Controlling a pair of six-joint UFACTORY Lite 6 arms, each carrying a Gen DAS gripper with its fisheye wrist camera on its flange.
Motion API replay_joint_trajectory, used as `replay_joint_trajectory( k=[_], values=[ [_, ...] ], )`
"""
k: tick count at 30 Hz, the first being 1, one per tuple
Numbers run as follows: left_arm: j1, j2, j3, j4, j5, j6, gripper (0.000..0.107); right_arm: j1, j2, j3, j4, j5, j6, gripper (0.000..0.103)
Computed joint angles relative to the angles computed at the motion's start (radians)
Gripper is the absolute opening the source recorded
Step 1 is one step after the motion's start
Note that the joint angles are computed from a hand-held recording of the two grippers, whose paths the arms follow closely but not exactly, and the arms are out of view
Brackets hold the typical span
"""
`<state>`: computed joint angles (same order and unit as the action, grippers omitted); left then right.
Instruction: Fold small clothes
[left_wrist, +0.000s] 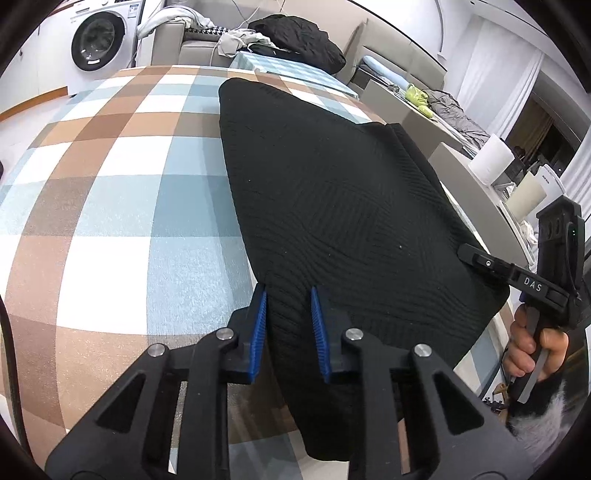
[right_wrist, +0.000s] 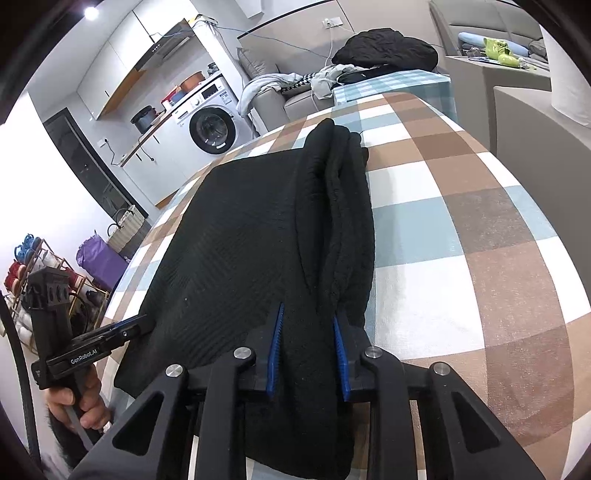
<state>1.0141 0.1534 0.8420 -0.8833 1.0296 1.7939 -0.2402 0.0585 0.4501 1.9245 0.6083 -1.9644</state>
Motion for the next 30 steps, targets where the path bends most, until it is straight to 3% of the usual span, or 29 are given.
replay_joint_trajectory(
  k=[14,30],
  values=[
    [-0.008,0.044,0.091,-0.026,-0.024,-0.027,0.019,0.093,0.089,0.1,0.047,-0.041,0.002,0.024],
    [-0.138,0.277,0.432,-0.083,-0.128,-0.233,0.017,0.296,0.332,0.443,0.073,-0.193,0.139,0.024]
  ],
)
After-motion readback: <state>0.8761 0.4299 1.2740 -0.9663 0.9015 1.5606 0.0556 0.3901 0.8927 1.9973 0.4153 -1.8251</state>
